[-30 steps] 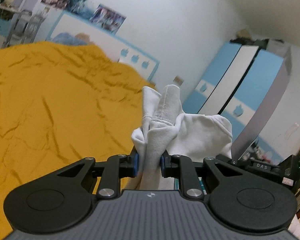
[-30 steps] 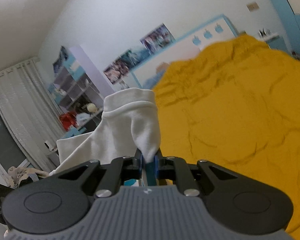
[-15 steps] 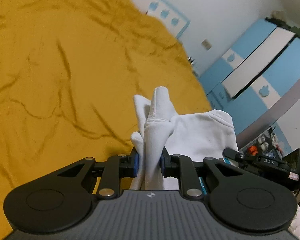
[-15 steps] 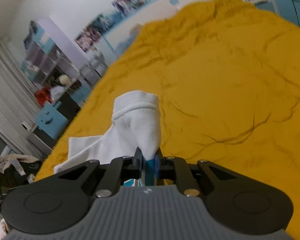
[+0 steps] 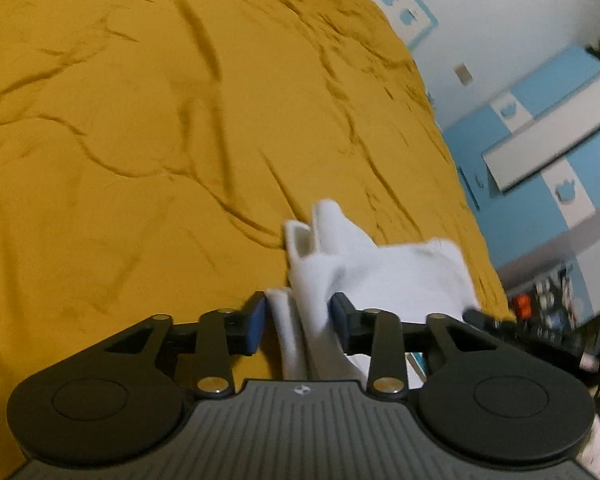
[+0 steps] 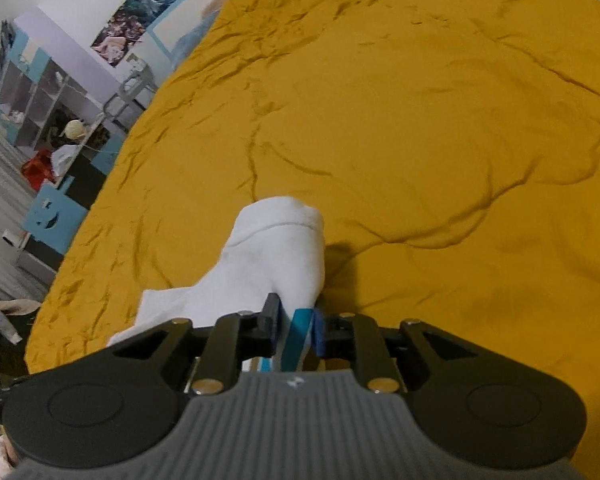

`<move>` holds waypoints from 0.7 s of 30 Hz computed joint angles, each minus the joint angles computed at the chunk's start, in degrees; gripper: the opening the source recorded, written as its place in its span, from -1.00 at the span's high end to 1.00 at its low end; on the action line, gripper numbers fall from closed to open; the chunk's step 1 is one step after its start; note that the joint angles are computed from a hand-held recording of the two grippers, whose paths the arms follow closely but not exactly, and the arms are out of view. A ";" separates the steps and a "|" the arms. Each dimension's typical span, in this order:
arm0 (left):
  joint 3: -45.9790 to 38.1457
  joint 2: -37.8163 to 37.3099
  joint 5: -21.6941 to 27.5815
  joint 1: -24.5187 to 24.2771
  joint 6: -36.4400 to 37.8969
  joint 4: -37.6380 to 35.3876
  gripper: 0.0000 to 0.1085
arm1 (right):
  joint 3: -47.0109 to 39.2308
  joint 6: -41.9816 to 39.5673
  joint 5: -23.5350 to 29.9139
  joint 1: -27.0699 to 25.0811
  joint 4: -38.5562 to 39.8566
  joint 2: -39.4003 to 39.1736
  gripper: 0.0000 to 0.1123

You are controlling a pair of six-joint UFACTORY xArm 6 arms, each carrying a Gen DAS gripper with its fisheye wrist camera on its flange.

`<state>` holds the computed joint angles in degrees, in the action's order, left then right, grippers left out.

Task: Fold small clothes
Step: 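Lower the folded bundle onto the bedspread with both tools, release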

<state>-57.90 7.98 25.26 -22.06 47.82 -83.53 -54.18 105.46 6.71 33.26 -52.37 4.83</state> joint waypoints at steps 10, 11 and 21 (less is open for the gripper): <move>8.41 -11.92 -12.58 -4.30 -3.98 5.61 0.28 | 4.31 -2.78 13.46 5.66 -2.36 -11.90 0.77; 8.52 -12.65 -13.15 -5.59 -2.69 4.51 0.29 | 4.17 -5.02 14.08 7.04 -2.11 -12.33 0.77; 17.60 -20.11 -17.98 -16.71 -13.82 23.79 0.40 | 2.51 -12.78 24.24 17.99 -1.86 -11.73 0.77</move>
